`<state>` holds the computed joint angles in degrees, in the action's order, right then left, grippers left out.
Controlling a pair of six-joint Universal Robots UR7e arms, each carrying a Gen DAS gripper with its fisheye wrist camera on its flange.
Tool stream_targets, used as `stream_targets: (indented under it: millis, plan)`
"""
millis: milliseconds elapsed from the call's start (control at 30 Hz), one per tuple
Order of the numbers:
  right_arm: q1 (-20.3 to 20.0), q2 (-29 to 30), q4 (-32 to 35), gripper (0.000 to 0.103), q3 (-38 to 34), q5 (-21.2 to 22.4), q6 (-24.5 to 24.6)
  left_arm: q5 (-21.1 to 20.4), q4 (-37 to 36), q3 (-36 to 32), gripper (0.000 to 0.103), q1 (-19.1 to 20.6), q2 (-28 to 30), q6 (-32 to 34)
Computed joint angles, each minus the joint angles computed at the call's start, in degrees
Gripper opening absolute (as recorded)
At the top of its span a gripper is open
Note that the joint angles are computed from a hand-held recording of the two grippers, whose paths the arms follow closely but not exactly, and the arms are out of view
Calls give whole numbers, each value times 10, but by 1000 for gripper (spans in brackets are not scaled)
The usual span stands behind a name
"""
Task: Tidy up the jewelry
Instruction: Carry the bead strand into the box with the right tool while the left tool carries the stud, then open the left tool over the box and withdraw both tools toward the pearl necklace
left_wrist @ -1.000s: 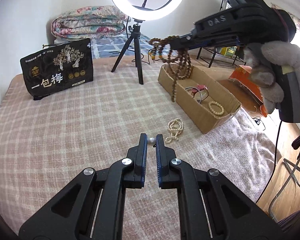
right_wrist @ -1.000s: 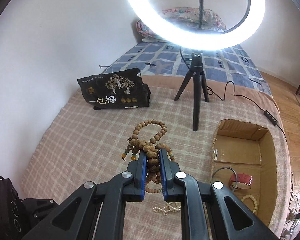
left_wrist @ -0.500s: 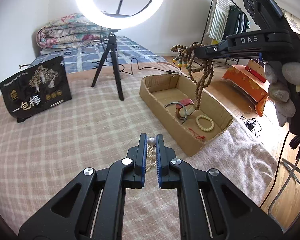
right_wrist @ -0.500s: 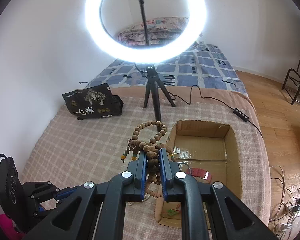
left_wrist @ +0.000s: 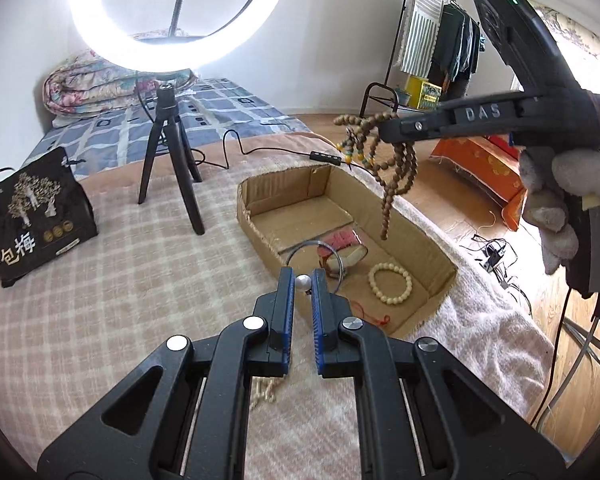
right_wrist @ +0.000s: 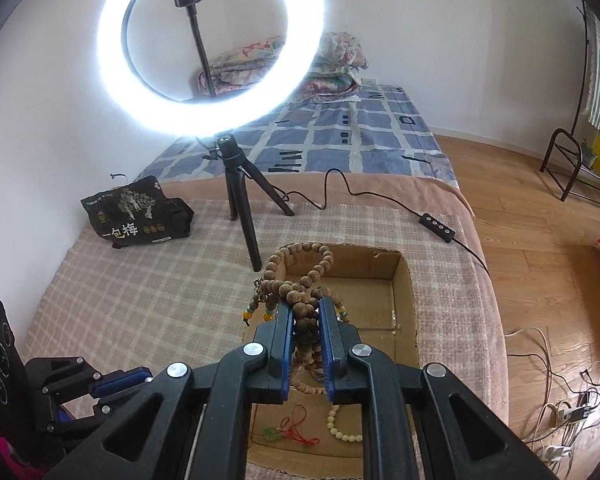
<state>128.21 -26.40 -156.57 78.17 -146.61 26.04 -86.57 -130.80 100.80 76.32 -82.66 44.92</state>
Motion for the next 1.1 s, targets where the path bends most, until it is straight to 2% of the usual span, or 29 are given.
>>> stream_targets:
  millis: [267,533,833,900,933,967,1000,1033,1100]
  plan:
    - [-25,-17,-39,10,37,6,-13,-2,-31,-28,6,-17,57,-32]
    - [-54,-20,-79,10,58,18,-28,22,-71,-43,6,-29,111,-36]
    - [-75,-16,-108,11,63,36,-37,48,-97,-50,6,-28,142,-32]
    - [-76,-14,-110,14,61,36,-41,38,-88,-55,6,-25,144,-35]
    - [-76,-13,-111,18,60,39,-43,39,-86,-57,8,-25,144,-36]
    - [-76,-11,-112,28,57,34,-44,44,-88,-57,11,-26,145,-35]
    - [-74,-8,-113,31,54,27,-45,46,-91,-56,26,-27,144,-34]
    - [-73,-7,-112,31,52,23,-44,43,-95,-54,34,-26,142,-33]
    - [-70,-6,-113,34,50,18,-40,39,-101,-50,38,-25,137,-32]
